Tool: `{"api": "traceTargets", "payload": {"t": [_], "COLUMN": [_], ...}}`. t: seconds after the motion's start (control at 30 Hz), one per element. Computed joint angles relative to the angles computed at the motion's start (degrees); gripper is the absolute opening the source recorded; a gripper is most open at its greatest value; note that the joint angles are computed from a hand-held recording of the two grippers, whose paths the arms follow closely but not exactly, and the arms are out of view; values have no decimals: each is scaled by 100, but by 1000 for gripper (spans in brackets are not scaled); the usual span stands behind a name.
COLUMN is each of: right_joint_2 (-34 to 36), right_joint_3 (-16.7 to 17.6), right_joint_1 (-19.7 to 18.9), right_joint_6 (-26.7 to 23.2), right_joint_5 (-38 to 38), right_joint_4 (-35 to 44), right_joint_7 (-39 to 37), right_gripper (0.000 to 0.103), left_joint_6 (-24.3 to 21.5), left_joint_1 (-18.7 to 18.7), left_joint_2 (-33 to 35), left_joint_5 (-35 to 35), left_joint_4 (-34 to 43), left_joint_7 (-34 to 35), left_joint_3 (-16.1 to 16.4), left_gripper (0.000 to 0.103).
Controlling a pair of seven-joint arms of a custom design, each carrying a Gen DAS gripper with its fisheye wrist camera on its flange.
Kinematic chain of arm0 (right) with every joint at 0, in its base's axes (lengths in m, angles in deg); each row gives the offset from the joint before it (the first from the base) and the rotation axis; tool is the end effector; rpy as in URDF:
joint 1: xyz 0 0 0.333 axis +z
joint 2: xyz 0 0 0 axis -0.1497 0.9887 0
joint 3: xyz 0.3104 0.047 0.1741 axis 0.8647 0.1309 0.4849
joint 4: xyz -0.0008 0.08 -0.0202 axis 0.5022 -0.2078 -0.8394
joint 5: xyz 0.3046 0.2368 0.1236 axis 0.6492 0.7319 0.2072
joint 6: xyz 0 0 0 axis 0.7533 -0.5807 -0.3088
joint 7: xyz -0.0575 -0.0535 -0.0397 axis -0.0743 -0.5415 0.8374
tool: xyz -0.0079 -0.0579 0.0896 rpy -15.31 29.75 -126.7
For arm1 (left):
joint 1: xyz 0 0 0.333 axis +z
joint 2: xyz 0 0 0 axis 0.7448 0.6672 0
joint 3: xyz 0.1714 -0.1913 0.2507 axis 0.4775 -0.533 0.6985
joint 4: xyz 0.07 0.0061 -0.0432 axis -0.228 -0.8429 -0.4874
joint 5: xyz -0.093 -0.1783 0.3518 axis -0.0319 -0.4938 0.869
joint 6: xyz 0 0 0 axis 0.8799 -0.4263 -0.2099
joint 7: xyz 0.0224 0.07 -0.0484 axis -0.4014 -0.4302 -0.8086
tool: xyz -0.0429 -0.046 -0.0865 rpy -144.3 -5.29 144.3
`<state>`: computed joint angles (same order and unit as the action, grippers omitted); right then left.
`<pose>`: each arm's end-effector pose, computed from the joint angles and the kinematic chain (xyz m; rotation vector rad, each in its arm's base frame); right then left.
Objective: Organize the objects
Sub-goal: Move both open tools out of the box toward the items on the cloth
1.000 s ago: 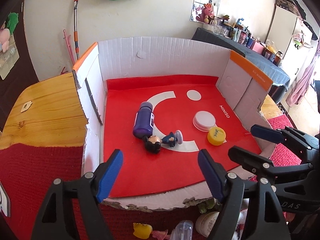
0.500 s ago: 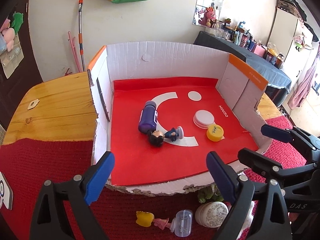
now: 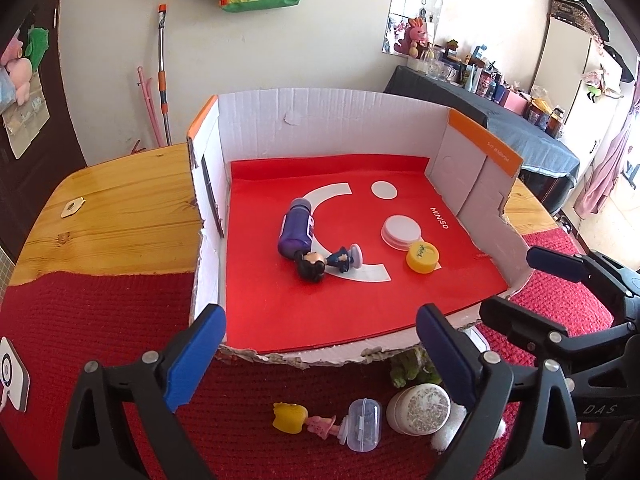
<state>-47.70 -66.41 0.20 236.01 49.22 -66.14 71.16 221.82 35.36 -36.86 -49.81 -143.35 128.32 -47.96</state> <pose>0.6606 0.1752 0.5140 -1.9928 1.4629 -0.5032 0.6164 -0.2157 0.5119 -1.8552 1.8027 -0.7764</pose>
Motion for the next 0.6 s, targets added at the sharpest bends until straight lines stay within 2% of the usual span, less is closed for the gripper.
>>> {"api": "traceTargets", "payload": {"t": [0.6], "right_joint_2": [-320], "right_joint_3": [-31], "right_joint_1": [61], "right_joint_6": [184], "right_joint_5": [48], "right_joint_4": [-445], "right_joint_7": [-45], "right_gripper": [87], "left_joint_6": [111], "left_joint_1": [60], "left_joint_2": [-242], "left_joint_5": [200], "left_joint_4": [-317], "left_joint_7": [-263], "left_joint_3": [-94], "left_gripper": [99]}}
